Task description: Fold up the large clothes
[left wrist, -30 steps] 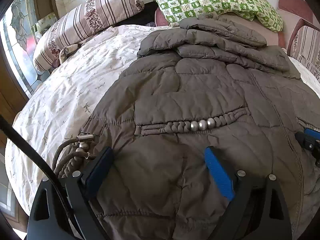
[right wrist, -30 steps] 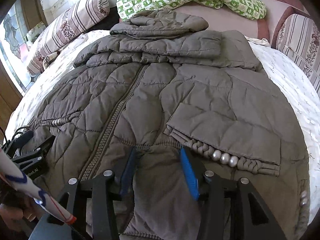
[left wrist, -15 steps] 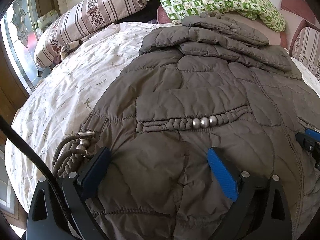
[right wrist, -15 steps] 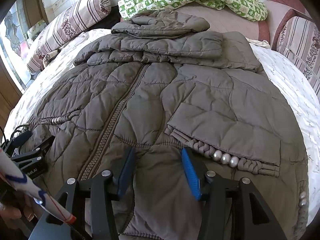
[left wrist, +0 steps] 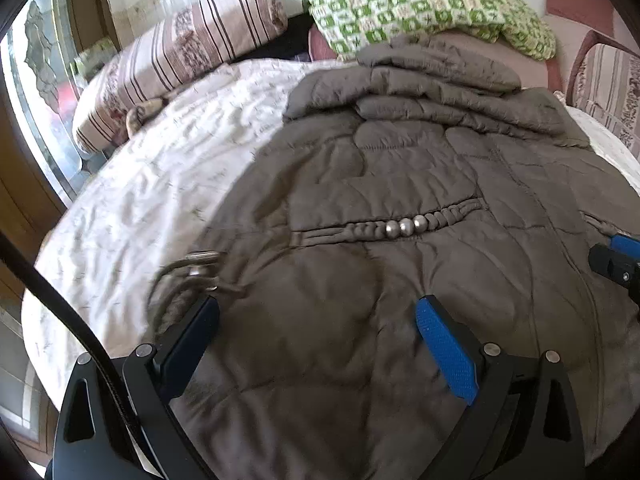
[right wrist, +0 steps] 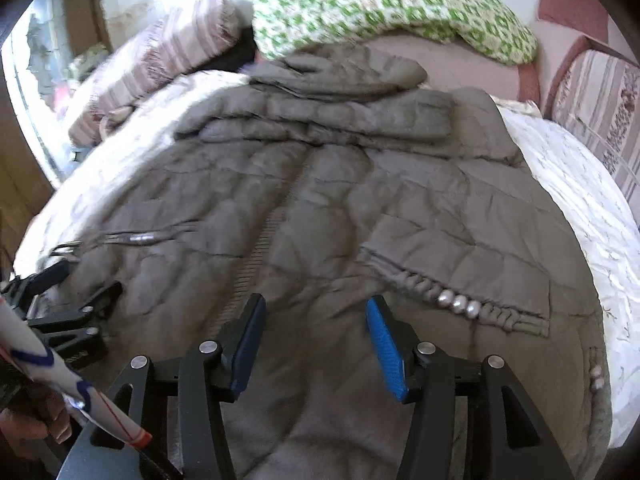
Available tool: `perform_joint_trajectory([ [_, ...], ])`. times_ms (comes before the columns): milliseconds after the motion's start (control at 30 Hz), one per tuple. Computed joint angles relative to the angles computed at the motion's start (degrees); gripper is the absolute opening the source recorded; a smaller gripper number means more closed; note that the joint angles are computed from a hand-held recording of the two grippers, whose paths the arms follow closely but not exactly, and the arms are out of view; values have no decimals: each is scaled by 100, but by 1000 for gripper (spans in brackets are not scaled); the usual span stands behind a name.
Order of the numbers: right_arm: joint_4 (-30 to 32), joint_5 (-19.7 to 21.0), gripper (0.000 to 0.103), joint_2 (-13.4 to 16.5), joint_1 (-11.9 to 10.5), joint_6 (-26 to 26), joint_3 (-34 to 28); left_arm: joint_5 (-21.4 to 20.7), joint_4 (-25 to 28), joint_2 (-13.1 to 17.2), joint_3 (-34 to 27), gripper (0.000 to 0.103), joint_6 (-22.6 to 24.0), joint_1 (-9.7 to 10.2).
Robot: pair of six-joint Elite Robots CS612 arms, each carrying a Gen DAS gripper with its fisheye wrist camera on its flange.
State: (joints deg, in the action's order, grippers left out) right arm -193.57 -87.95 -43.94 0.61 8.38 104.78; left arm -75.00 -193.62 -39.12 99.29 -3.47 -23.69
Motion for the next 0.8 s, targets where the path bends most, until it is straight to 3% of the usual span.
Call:
perform_joint_trajectory([
  [67, -95, 77, 58, -35, 62, -135, 56, 47, -216, -47, 142, 99, 5, 27],
  [200, -41, 127, 59, -72, 195, -376, 143, -105, -127, -100, 281, 98, -203, 110],
  [367, 157, -74, 63, -54, 295, -551, 141, -84, -81, -85, 307, 99, 4, 116],
  [467, -10, 150, 63, -149, 199, -351, 280, -219, -158, -142, 374, 99, -118, 174],
  [600, -474, 15, 64, -303, 47, 89, 601, -337, -408, -275, 529, 99, -366, 327],
  [667, -722, -124, 68, -374, -42, 314, 776, -518, -404, -343, 555, 99, -582, 455],
  [800, -1300, -540, 76, -511, -319, 933, 1207, -1257, -90, -406, 412, 99, -1249, 880],
])
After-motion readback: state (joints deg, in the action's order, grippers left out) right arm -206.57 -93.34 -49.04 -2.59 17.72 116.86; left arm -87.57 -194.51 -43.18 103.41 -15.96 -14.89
